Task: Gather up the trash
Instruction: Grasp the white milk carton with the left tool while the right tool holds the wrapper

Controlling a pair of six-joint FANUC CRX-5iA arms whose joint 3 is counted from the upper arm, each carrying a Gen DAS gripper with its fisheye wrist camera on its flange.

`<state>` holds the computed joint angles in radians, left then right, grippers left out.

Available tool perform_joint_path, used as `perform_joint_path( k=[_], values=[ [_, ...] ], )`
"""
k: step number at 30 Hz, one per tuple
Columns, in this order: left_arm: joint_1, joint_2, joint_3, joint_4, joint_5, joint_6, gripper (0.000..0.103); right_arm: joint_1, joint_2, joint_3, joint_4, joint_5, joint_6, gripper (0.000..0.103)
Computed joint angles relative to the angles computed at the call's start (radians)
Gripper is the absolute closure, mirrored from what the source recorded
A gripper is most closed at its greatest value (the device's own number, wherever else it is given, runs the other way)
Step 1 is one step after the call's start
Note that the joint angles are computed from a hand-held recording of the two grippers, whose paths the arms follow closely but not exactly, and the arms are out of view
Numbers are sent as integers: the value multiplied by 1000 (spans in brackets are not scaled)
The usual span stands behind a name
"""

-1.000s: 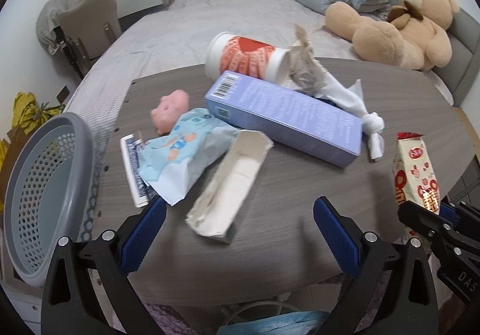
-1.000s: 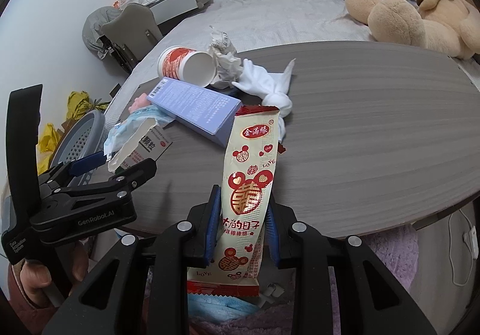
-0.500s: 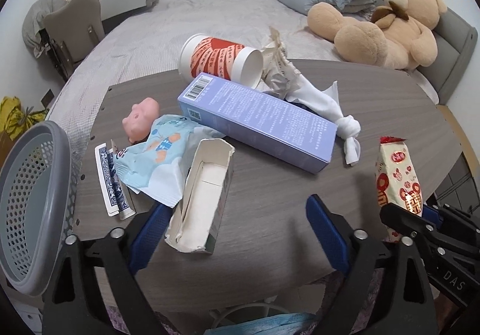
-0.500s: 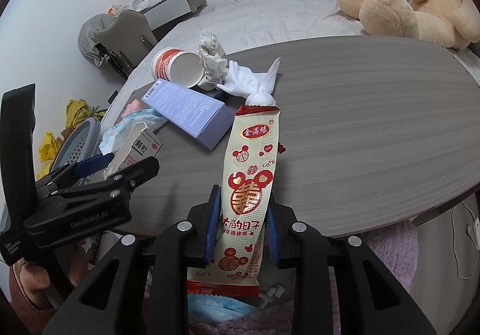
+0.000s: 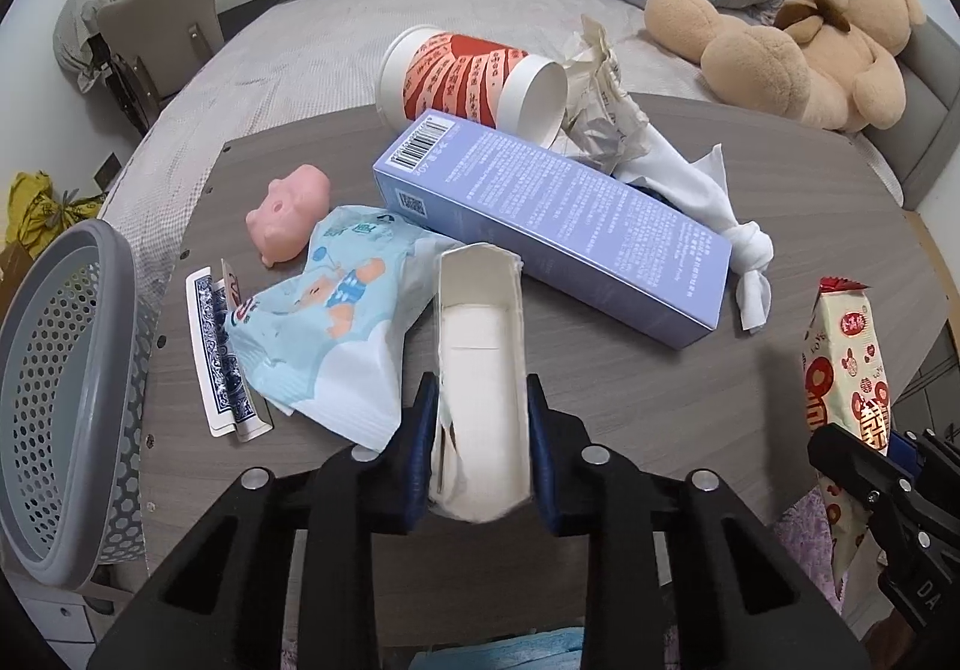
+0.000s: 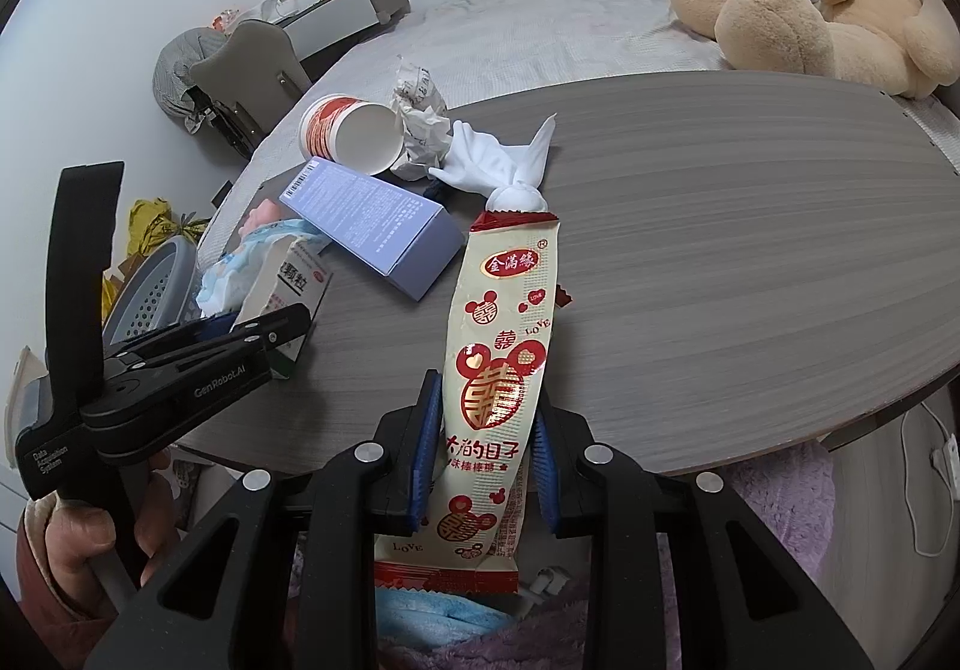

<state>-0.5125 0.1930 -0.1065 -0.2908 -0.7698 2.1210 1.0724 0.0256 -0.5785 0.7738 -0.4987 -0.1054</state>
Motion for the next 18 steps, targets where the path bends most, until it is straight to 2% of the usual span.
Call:
perform_joint_path(
  k=[9, 18],
  values=[
    [-2, -49, -38, -6, -9, -3, 76, 8, 6, 17, -19, -18, 17, 76],
    [10, -217, -153, -48, 9, 41, 76, 33, 27, 75, -30, -51, 65, 76]
  ],
)
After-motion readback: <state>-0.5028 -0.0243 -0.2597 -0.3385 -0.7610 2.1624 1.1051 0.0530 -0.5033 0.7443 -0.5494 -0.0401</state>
